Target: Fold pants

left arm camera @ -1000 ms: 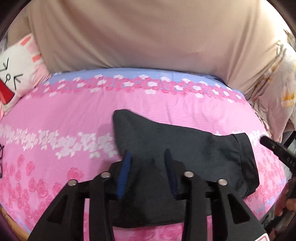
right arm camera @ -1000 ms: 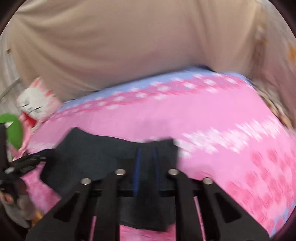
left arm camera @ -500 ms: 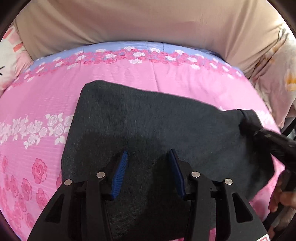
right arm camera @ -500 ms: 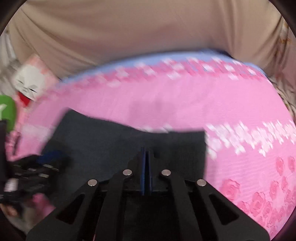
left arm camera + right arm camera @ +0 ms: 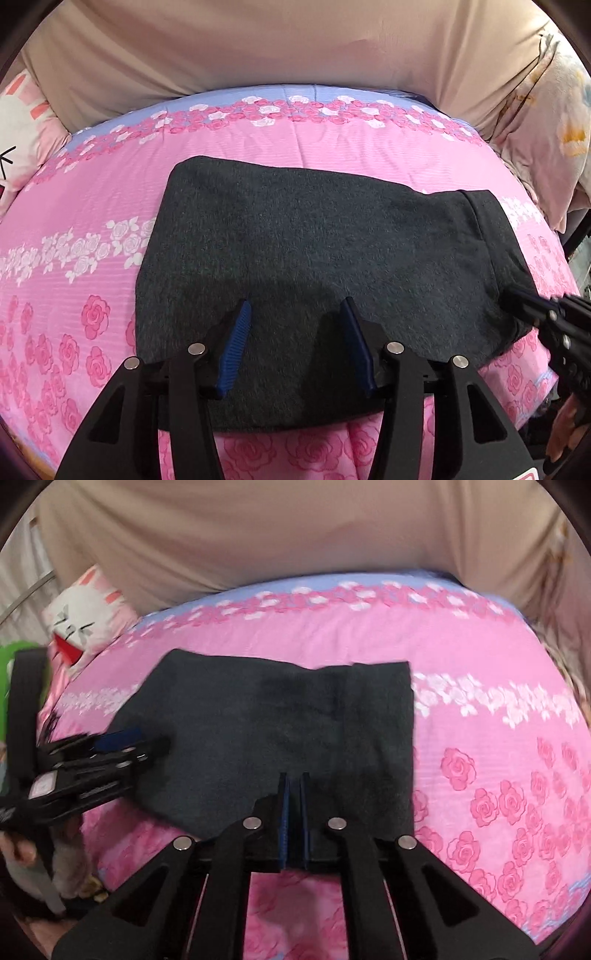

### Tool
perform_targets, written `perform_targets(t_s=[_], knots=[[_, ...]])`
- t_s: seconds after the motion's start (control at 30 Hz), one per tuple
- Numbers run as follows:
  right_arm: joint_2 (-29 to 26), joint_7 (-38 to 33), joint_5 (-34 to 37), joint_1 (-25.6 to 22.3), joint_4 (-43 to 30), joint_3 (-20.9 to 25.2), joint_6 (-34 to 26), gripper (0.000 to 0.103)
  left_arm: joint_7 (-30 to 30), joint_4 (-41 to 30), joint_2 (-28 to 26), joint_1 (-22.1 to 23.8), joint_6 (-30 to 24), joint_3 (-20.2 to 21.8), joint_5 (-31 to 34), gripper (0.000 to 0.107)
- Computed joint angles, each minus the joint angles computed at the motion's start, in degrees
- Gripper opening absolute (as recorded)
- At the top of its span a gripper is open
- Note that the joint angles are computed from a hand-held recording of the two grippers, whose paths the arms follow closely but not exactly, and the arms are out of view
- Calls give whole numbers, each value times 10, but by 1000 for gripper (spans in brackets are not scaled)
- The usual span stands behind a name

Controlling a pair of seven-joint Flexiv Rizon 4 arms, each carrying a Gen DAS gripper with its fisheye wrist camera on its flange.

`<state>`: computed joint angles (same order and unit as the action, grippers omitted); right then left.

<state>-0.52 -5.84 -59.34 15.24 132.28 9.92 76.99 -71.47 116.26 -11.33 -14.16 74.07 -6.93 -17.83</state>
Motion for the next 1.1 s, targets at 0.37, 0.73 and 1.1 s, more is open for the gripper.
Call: perform_targets(t_s=[0.37, 0.73, 1.1], knots=[[-30, 5, -48, 28, -27, 2, 26, 36, 4, 39, 42, 3, 26, 11, -19, 57], [-101, -91, 57, 91, -82, -3, 91, 38, -61, 50, 60, 36, 21, 48, 37, 57], [-204, -186, 224, 147, -155, 7, 144, 38, -21, 86, 84, 78, 36, 61, -15, 59]])
